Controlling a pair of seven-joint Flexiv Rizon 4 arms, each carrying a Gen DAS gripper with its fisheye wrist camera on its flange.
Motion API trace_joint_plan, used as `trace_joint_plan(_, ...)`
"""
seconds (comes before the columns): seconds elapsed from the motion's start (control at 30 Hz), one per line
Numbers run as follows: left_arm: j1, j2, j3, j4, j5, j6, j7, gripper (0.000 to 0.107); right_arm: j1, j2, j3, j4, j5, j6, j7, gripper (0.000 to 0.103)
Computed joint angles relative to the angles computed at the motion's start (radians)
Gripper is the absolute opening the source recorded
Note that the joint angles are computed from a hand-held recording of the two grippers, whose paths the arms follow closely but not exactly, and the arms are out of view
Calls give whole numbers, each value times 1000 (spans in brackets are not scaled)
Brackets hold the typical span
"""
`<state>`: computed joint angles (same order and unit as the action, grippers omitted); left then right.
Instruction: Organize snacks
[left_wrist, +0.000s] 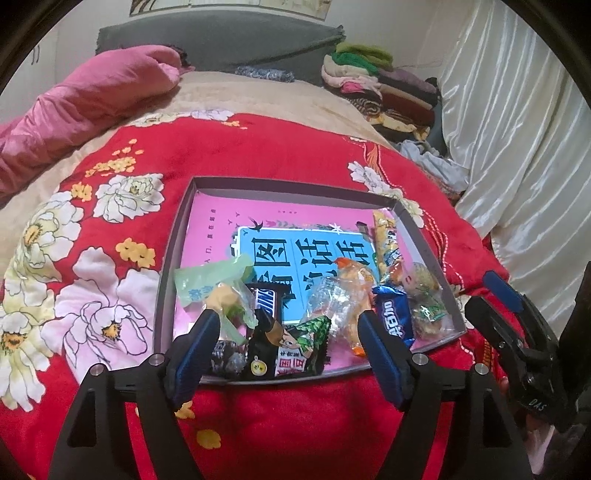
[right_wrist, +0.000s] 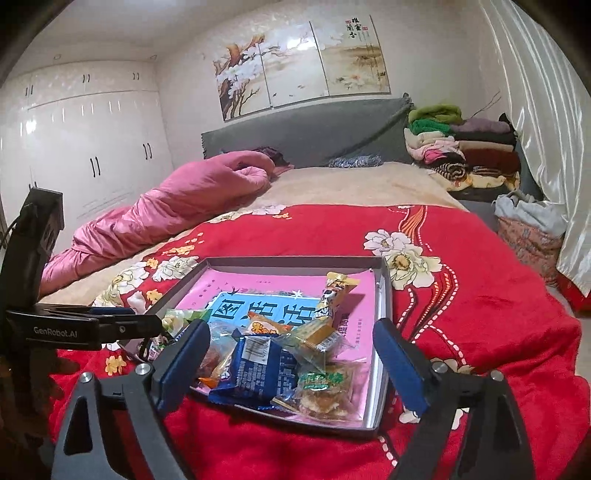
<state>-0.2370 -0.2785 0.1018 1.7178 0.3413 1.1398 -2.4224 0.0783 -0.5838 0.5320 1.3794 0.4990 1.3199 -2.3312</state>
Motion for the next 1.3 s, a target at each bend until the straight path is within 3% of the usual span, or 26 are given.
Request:
trace_joint_plan(0.1, -9, 21, 2, 19, 13, 1, -14, 79, -12, 22, 8, 16, 23, -15, 9, 95)
trace_joint_plan(0.2, -8, 41, -7, 39, 12, -6, -21, 79, 27, 69, -49, 61, 13, -5, 94, 97)
trace_joint_plan(0.33, -14, 66, -18, 56, 36, -40, -40, 79, 99, 120, -143, 134, -60, 28, 248, 99)
trace_joint_plan(0.53, -7, 104, -44, 102, 38, -52, -58, 79, 149, 187, -207, 260, -200, 66, 422, 99)
trace_joint_plan(0.77, -11, 142, -62, 135, 81, -72, -138, 79, 146, 233, -200, 346, -280, 79, 515, 100)
trace_joint_plan(1.0, -3, 165, -87, 165, 87, -84, -150, 79, 157, 257, -212, 418, -369, 127, 556, 100)
trace_joint_plan(1.3, 8, 186, -98, 188, 94, -81, -160, 79, 129, 272, -180, 437, -374, 94, 556, 100)
